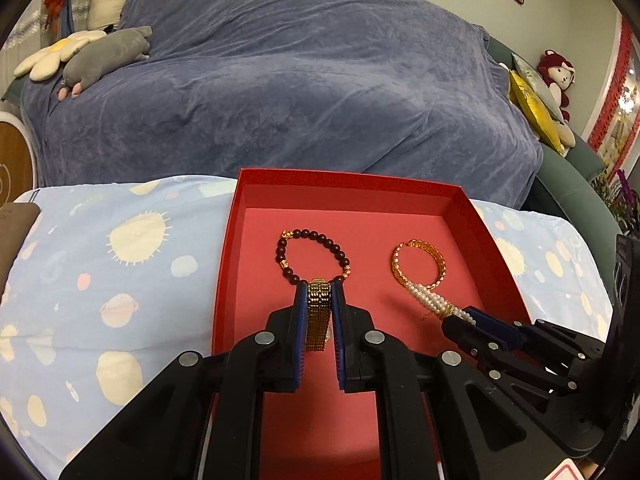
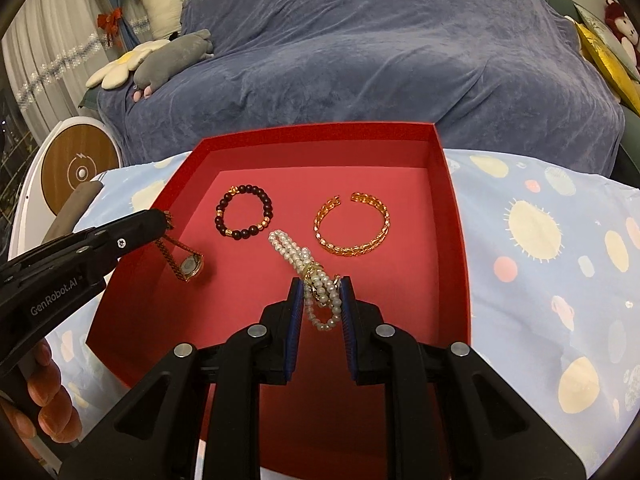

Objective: Organize jewelry
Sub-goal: 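Carry the watch and pearls into the red box and open both tools, then withdraw both tools from the red box toward the remaining jewelry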

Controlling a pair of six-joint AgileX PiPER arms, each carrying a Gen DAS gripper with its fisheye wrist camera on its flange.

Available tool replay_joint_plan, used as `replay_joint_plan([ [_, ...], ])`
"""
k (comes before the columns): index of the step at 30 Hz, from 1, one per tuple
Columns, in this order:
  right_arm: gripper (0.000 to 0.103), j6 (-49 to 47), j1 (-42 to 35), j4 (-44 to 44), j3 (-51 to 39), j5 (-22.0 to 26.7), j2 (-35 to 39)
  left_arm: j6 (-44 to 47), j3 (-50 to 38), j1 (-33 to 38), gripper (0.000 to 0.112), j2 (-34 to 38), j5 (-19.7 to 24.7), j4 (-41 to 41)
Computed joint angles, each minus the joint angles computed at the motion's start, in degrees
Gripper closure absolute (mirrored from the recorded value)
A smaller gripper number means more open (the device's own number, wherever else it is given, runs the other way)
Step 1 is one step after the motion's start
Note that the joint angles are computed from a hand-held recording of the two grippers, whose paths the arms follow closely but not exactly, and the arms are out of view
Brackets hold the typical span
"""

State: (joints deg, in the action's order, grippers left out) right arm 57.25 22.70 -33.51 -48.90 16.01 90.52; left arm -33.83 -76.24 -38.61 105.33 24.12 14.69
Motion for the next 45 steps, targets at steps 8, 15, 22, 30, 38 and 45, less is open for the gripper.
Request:
replay_joint_plan([
  [8, 0.084, 0.2, -0.1, -0.8, 0.6, -0.5, 0.5, -3.5, 0.1, 0.3, 0.100, 1.7, -1.5, 3.6],
  [15, 0.079, -0.4, -0.8, 0.9, 2.2, -0.5, -4.2, -6.9, 1.0, 0.5, 0.090, -0.8, -0.3, 7.0],
  [22, 0.069, 5.7, 1.4, -2.3, 5.2, 1.7, -10.8, -12.2, 4.9, -1.0, 0.080, -6.7, 1.4, 13.1],
  [30, 0.068, 13.2, 9.7, -5.8, 8.8, 9.4, -19.9, -21.6, 13.5, -4.7, 0.077, -15.9, 4.8, 19.3],
  [38, 0.060, 24.9, 20.7, -11.7, 13.0, 16.6, -26.9, -34.6, 23.1, -11.8, 0.070, -24.9, 10.5, 28.9],
  [45, 0.059, 35.3, 32.4, -15.3, 16.8, 24.1, -29.9, -42.9, 29.7, -17.7, 0.065, -29.5, 14.7, 33.6],
])
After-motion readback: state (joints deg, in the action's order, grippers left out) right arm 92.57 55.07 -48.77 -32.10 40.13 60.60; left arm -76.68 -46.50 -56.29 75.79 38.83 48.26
